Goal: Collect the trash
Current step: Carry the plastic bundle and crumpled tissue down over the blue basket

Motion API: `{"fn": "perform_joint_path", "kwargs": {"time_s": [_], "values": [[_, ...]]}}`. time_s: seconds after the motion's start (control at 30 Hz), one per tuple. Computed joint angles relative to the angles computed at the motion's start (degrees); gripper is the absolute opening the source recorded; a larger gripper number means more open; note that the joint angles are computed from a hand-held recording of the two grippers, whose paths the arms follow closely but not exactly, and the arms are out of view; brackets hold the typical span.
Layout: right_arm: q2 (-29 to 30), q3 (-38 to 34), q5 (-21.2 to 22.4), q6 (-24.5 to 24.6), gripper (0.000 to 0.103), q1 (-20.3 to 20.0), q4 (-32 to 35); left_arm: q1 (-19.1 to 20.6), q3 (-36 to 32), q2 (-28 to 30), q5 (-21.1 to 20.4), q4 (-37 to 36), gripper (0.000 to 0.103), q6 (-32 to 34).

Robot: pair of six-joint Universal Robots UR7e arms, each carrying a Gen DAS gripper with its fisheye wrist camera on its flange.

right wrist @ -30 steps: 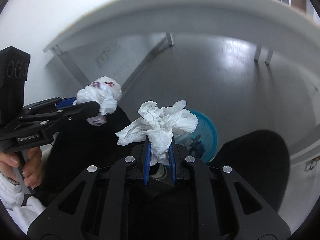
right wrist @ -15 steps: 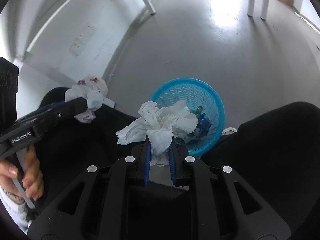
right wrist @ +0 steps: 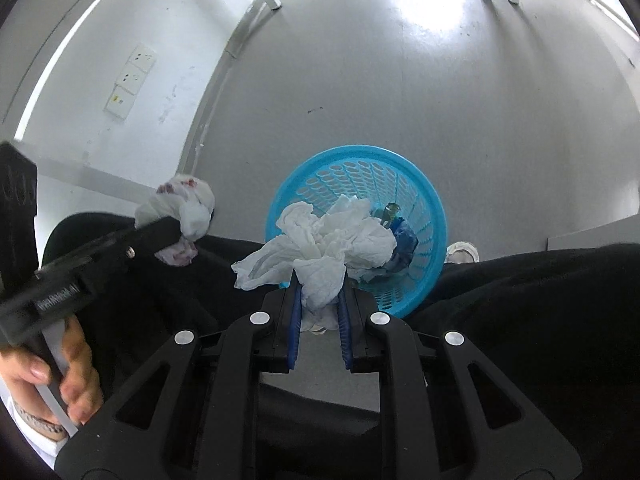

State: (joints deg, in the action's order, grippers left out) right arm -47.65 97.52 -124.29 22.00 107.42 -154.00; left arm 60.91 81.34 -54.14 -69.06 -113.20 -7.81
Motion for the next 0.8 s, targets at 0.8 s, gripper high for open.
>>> {"fn": "perform_joint_path", "kwargs": {"time_s": [0.8], "values": [[7.52,-13.40,4.66,3.95,0.017,-9.88,16.66,5.49,-19.18,17.30,-0.56,15.64,0.044,-13.99]]}}
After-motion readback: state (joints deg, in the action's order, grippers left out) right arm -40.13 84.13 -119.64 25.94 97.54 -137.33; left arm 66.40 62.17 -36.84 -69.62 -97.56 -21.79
